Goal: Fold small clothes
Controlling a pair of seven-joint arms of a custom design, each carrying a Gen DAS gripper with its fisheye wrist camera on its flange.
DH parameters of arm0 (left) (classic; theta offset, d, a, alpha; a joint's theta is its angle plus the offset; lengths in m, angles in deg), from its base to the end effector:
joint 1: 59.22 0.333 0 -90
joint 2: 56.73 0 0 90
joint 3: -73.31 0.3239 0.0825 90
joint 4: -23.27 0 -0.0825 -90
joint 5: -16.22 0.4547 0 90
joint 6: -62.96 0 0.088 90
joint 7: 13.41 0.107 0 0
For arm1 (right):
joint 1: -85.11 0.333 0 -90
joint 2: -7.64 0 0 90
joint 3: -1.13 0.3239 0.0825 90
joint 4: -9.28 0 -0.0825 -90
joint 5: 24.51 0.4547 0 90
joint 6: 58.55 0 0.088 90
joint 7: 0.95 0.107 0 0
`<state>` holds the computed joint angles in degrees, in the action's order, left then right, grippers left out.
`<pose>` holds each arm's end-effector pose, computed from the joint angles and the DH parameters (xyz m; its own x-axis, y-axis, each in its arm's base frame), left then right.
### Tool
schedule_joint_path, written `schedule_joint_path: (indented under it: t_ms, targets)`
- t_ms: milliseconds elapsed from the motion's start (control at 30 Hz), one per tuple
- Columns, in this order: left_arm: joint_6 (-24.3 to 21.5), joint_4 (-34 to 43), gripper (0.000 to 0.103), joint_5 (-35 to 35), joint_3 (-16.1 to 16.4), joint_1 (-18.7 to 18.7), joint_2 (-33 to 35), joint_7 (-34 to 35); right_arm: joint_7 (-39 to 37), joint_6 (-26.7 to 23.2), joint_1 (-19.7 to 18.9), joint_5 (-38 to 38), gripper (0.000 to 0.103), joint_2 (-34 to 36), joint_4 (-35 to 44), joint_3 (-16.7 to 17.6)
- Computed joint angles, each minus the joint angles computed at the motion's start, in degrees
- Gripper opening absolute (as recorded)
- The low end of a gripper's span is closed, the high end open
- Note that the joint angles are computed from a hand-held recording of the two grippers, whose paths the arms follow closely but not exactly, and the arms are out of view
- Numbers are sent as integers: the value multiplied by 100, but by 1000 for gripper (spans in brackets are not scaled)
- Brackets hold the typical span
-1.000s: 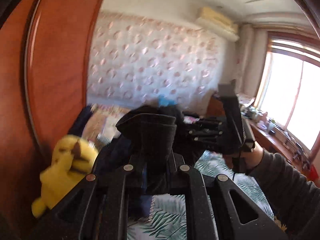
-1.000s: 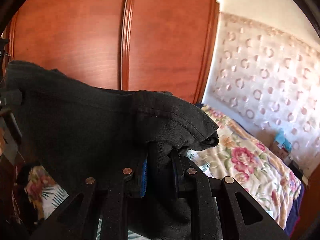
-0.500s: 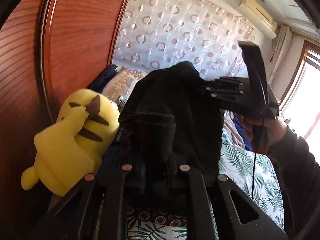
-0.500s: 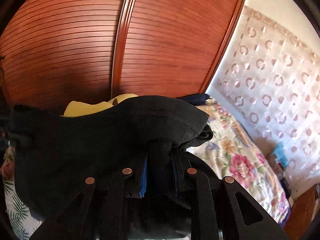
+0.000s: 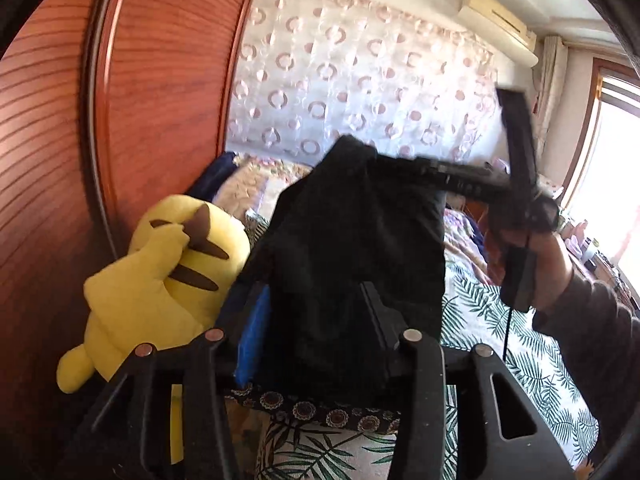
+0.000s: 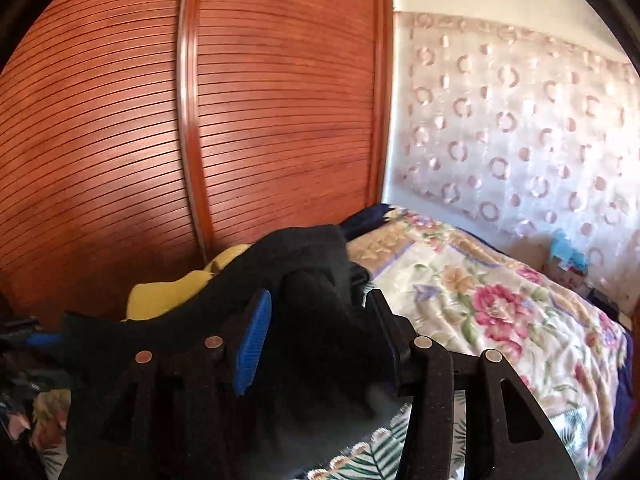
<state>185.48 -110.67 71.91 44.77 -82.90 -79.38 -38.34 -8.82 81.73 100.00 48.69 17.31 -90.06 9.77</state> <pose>0.3415 -0.4002 0.4861 0.4452 -0.8663 0.2264 -0.3801 -0.4118 -0.8282 0.6652 0.2834 0.5243 0.9293 -0.3527 0.1098 -0.0521 -0.4196 -0.9062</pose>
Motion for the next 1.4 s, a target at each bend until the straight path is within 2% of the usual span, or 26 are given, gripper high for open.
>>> schedule_joint_path:
  t_ms: [100, 133, 200, 300, 500, 700, 767, 867, 900, 1067, 1300, 1400]
  targets:
    - [-390, 148, 59, 164, -179, -22, 24, 39, 535, 641, 190, -545, 57, 243, 102, 20]
    - [-515, 228, 66, 215, -222, -42, 63, 93, 801, 749, 221, -719, 57, 373, 201, 31]
    - [-709, 367, 71, 331, -287, -91, 151, 146, 1106, 704, 146, -762, 57, 474, 295, 95]
    - [-957, 606, 77, 506, -343, -188, 357, 252, 871, 584, -52, -279, 57, 256, 57, 199]
    - [-1180, 1079, 77, 828, -313, -436, 801, 354, 94, 328, -74, 707, 57, -824, -1143, -86]
    - [-1773, 1773, 77, 1139, -302, -783, 1467, 507, -442, 13, -19, 1236, 57, -2227, -2698, -769]
    - [-1789, 1932, 77, 1215, -217, -920, 1638, 540, -597, -45, -28, 1363, 58, -2708, -3186, -1007]
    - [-2003, 2386, 77, 1416, -145, -1170, 2078, 677, -699, -57, -90, 1421, 66, -3515, -3921, -1333]
    - [-2043, 2518, 77, 1512, -109, -1264, 2208, 700, -654, -35, -131, 1349, 70, -3803, -4164, -1412]
    - [-2266, 3234, 77, 1860, 115, -1750, 2865, 927, -419, 194, -340, 1101, 75, -4994, -5115, -1806]
    - [-2240, 3844, 77, 2084, 494, -2323, 3368, 991, 18, 751, -599, 594, 76, -6438, -6172, -2134]
    - [-2278, 4064, 77, 2096, 611, -2510, 3532, 1048, 304, 915, -594, 313, 76, -6929, -6500, -2205]
